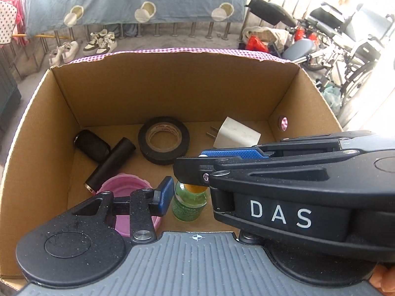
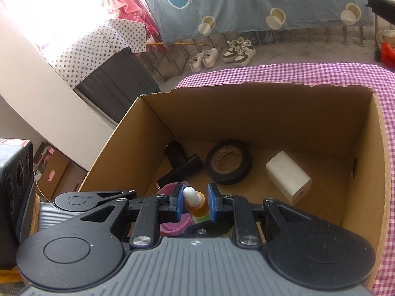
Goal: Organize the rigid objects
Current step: 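Open the right gripper to release the bottle and withdraw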
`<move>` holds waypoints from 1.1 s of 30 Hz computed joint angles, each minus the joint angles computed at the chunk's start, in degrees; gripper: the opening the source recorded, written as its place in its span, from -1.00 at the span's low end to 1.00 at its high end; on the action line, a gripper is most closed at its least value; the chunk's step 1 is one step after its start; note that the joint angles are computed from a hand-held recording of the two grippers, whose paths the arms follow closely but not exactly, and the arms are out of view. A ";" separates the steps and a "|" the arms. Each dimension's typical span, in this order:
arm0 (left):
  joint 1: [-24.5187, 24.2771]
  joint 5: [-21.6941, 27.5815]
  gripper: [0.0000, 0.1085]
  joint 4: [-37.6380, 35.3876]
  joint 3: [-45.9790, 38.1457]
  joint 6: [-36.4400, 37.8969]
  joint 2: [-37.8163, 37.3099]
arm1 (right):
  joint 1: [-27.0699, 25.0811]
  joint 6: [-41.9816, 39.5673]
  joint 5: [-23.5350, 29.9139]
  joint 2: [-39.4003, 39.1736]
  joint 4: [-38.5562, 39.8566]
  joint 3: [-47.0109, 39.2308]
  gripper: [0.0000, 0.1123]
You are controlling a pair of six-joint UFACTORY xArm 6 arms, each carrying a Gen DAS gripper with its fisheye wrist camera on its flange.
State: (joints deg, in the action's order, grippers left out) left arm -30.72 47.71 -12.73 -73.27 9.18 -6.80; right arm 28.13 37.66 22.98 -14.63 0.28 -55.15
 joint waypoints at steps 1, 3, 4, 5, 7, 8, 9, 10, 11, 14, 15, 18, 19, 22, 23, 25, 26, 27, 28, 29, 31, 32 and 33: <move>-0.15 -0.62 -0.05 0.00 0.29 0.04 -0.34 | 0.18 0.62 0.29 -0.07 -0.52 -0.18 -0.57; -0.43 -1.75 0.08 0.65 0.98 -0.36 -1.09 | 0.31 1.24 0.20 -0.32 -0.89 -0.33 -0.57; -0.57 -2.33 0.08 0.94 1.33 -0.57 -1.47 | 0.32 1.61 0.19 -0.60 -0.92 -0.33 -0.57; -0.59 -2.68 0.09 1.02 1.68 -0.53 -1.91 | 0.36 2.14 0.08 -1.00 -1.17 -0.20 -0.57; -0.81 -3.60 0.12 1.31 2.40 -0.68 -2.94 | 0.50 4.44 0.04 -2.33 -2.91 0.30 -0.56; -0.78 -4.21 0.14 1.41 3.05 -0.66 -3.72 | 0.63 5.97 0.11 -2.98 -4.31 0.50 -0.56; -0.73 -4.81 0.17 1.40 3.72 -0.53 -4.54 | 0.87 8.21 0.12 -4.23 -6.44 1.03 -0.56; -0.72 -5.40 0.18 1.23 4.36 -0.22 -5.51 | 1.13 10.13 0.02 -5.41 -8.15 1.60 -0.56; -0.59 -5.44 0.22 1.06 4.75 0.00 -6.26 | 1.45 12.16 -0.23 -6.82 -9.89 2.34 -0.56; 0.15 -5.29 0.23 -1.17 6.36 1.53 -9.87 | 2.70 17.55 -1.03 -12.71 -13.76 5.58 -0.56; 0.50 -5.16 0.23 -1.81 6.84 2.09 -11.03 | 3.34 19.57 -1.08 -14.96 -15.43 6.80 -0.55; 1.96 -5.37 0.27 -4.69 9.98 5.74 -16.72 | 6.32 28.95 1.67 -22.36 -24.66 9.63 -0.23; 2.54 -5.11 0.28 -5.61 10.79 7.07 -18.21 | 7.70 32.71 3.08 -24.56 -28.42 10.27 -0.11; 5.26 -2.71 0.36 -8.80 14.46 12.27 -24.79 | 13.30 43.35 6.47 -31.13 -38.18 12.61 0.11; 6.16 -1.87 0.42 -9.87 15.42 13.67 -26.29 | 15.29 46.56 6.99 -32.73 -40.47 13.34 0.12; 8.71 0.85 0.48 -12.33 18.00 16.61 -29.98 | 19.74 54.34 8.70 -35.12 -46.39 14.73 0.19; 9.50 1.66 0.51 -12.96 18.97 17.42 -31.01 | 22.20 58.23 10.40 -35.72 -49.28 15.13 0.25; 10.30 2.99 0.52 -12.86 20.34 17.75 -32.25 | 24.34 61.31 11.88 -36.04 -51.50 15.59 0.25; 10.63 3.53 0.52 -12.54 21.29 17.85 -32.91 | 26.72 64.73 13.73 -36.01 -53.78 15.96 0.25; 10.81 3.69 0.52 -12.27 22.75 18.27 -33.75 | 28.33 67.40 14.94 -35.68 -55.39 16.34 0.25; 10.60 2.89 0.52 -11.08 26.17 19.20 -35.24 | 29.05 71.14 14.02 -34.65 -56.58 17.89 0.25; 10.32 2.60 0.51 -9.63 27.42 18.70 -35.45 | 28.73 72.46 13.06 -33.86 -56.64 18.44 0.25; 9.97 1.61 0.51 -8.81 29.01 18.90 -35.94 | 28.19 73.85 11.58 -32.49 -56.43 19.06 0.25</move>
